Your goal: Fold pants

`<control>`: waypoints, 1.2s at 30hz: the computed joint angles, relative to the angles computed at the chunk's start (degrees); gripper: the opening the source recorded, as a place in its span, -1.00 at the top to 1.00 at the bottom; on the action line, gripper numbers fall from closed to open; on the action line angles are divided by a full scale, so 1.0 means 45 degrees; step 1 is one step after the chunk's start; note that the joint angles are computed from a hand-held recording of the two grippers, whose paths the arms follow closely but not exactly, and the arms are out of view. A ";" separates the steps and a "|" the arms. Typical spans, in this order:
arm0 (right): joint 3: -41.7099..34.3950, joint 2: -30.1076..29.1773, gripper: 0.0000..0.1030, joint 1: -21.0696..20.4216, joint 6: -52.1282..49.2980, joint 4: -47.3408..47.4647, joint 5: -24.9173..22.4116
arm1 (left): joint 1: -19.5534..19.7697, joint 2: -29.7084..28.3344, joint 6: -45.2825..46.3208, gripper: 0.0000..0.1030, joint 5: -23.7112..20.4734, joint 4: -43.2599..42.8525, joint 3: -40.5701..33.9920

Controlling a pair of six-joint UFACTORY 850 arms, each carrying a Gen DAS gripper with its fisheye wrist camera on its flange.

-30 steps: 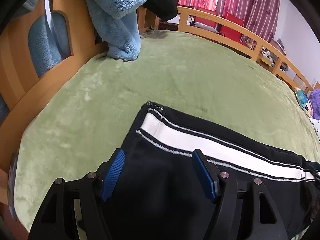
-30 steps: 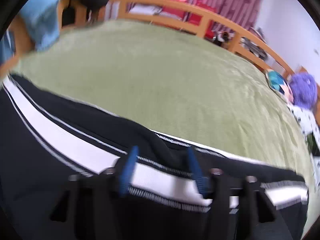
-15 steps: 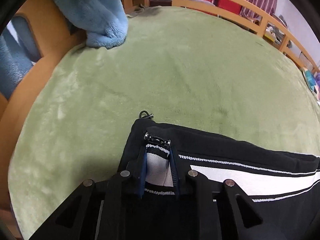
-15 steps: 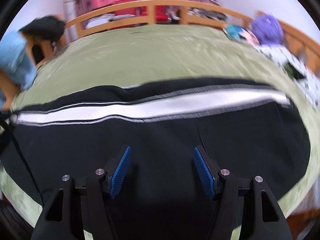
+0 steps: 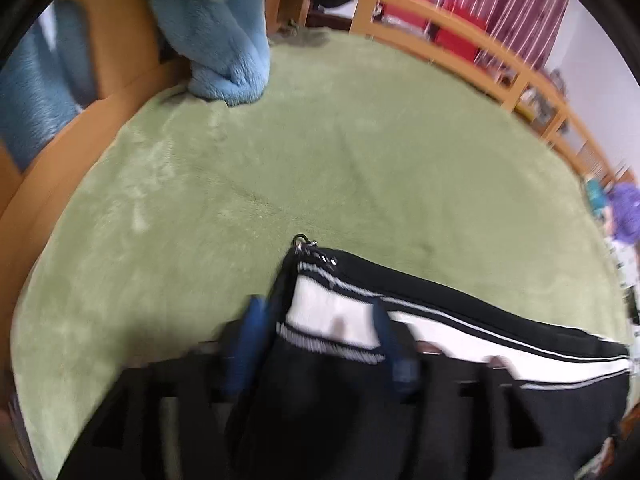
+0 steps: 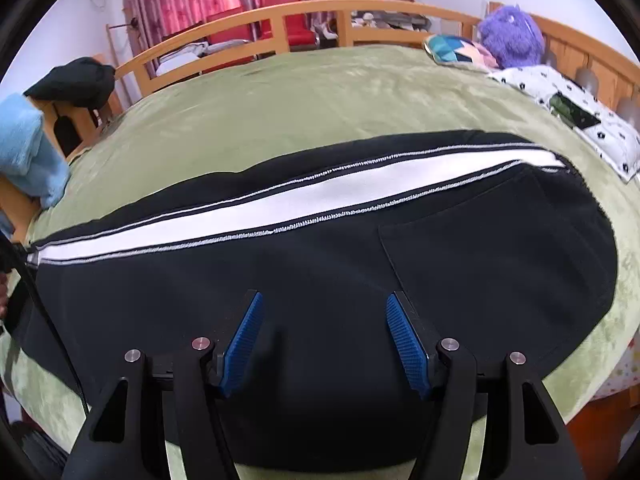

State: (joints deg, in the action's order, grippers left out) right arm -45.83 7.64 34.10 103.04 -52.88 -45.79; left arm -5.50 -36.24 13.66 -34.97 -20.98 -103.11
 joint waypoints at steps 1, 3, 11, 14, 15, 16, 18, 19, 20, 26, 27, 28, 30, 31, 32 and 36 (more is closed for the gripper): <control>0.0099 0.0107 -0.24 0.0106 0.0174 -0.0114 -0.0019 | 0.0088 0.0485 0.0407 -0.27 0.0224 -0.0445 0.0588; 0.0360 0.0317 -0.24 0.0218 0.0631 -0.0194 0.0204 | 0.0317 0.1555 0.2007 -0.27 0.0360 -0.2242 0.1980; 0.0888 0.0765 -0.24 0.0460 0.1762 -0.0434 0.0725 | 0.0678 0.5472 0.6240 -0.27 0.1240 -0.7241 0.7865; 0.0883 0.0866 -0.24 0.0504 0.1704 -0.0439 0.0702 | 0.0977 0.5764 0.6516 -0.26 0.1378 -0.8235 0.8665; 0.0880 0.0876 -0.24 0.0551 0.1735 -0.0462 0.0647 | 0.1079 0.5625 0.6399 -0.26 0.1384 -0.8351 0.8649; 0.0875 0.0862 -0.24 0.0597 0.1796 -0.0502 0.0600 | 0.1102 0.5474 0.5811 -0.24 0.1589 -0.8034 0.8588; 0.0849 0.0777 -0.24 0.0676 0.1836 -0.0455 0.0550 | 0.1198 0.4885 0.4739 -0.21 0.2015 -0.7629 0.8183; 0.0826 0.0721 -0.24 0.0675 0.1781 -0.0360 0.0529 | 0.1301 0.4645 0.4661 -0.05 0.2083 -0.7988 0.8039; 0.0800 0.0665 -0.24 0.0715 0.1746 -0.0267 0.0449 | 0.1449 0.4362 0.4791 0.21 0.1967 -0.8645 0.7836; 0.0779 0.0534 -0.24 0.0926 0.1570 0.0045 -0.0151 | 0.1807 0.4027 0.6834 0.87 0.1291 -1.0777 0.6923; 0.0817 0.0572 -0.24 0.0934 0.1606 0.0074 -0.0182 | 0.1827 0.3933 0.6980 0.87 0.1142 -1.0910 0.6745; 0.0847 0.0599 -0.24 0.0912 0.1661 0.0080 -0.0187 | 0.1753 0.3815 0.6798 0.86 0.1195 -1.0738 0.6547; 0.0905 0.0621 -0.24 0.0857 0.1817 0.0069 -0.0109 | 0.1459 0.3570 0.5331 0.79 0.1598 -0.9078 0.6324; 0.0907 0.0595 -0.24 0.0829 0.1840 0.0106 -0.0070 | 0.1396 0.3383 0.4106 0.78 0.1549 -0.7789 0.6125; 0.0880 0.0553 -0.24 0.0826 0.1815 0.0137 -0.0085 | 0.1389 0.3246 0.3228 0.61 0.1496 -0.7032 0.6093; 0.0758 0.0387 -0.25 0.0914 0.1490 0.0237 -0.0320 | 0.1774 0.3202 0.3868 -0.01 0.0761 -0.8833 0.6653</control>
State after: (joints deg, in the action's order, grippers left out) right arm -42.42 9.38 38.21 109.75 -51.81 -47.23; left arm 2.48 -21.83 31.07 -31.55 -60.73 -73.17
